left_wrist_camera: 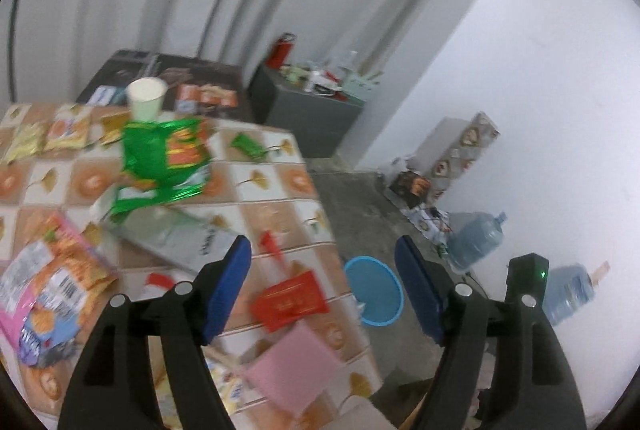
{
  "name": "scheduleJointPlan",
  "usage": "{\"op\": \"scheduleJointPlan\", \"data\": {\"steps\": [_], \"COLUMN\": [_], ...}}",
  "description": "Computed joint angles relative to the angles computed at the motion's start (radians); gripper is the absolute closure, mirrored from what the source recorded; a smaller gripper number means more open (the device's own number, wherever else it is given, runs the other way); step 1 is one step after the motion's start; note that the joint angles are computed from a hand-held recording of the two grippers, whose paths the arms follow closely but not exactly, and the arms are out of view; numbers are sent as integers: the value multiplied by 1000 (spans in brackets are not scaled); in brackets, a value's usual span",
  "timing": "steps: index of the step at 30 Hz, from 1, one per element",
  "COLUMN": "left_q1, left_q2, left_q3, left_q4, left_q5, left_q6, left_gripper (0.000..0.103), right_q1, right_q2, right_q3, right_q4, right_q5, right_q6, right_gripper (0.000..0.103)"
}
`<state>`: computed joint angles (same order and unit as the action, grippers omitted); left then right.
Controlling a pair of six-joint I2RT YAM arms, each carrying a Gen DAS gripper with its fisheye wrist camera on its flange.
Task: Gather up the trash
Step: 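Move the right gripper back toward the table, then grasp the red snack wrapper on the table with the right gripper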
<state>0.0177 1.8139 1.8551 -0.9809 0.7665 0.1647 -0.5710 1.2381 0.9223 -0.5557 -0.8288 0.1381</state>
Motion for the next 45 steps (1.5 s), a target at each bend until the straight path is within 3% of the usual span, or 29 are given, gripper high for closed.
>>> {"op": "scheduleJointPlan", "data": {"steps": [8,15,24,28,39,45], "left_q1": [43,8,82,105,97,-17], "left_q2": [110,159,243,190,-121,-247], "left_q3": [76,80,145,61,-358,-531], "left_q4": [-54,0,-20,7,123,162], "left_q5": [-49,-193,-176,-157,-4,-45], "left_q6": [45,125,78,97,240,338], "left_gripper": [30,30,30,30,30,30], "right_q1": [219,298,366,400,444,446], "right_q2": [185,297,380,407,459,483], "right_q3": [74,121,200,226,257,272], "right_q4": [69,82,54,51,43,41], "right_q5": [103,173,244,289,350,350], "right_q6": [132,200,196,186,177,177], "right_gripper": [28,34,42,45,58,63]}}
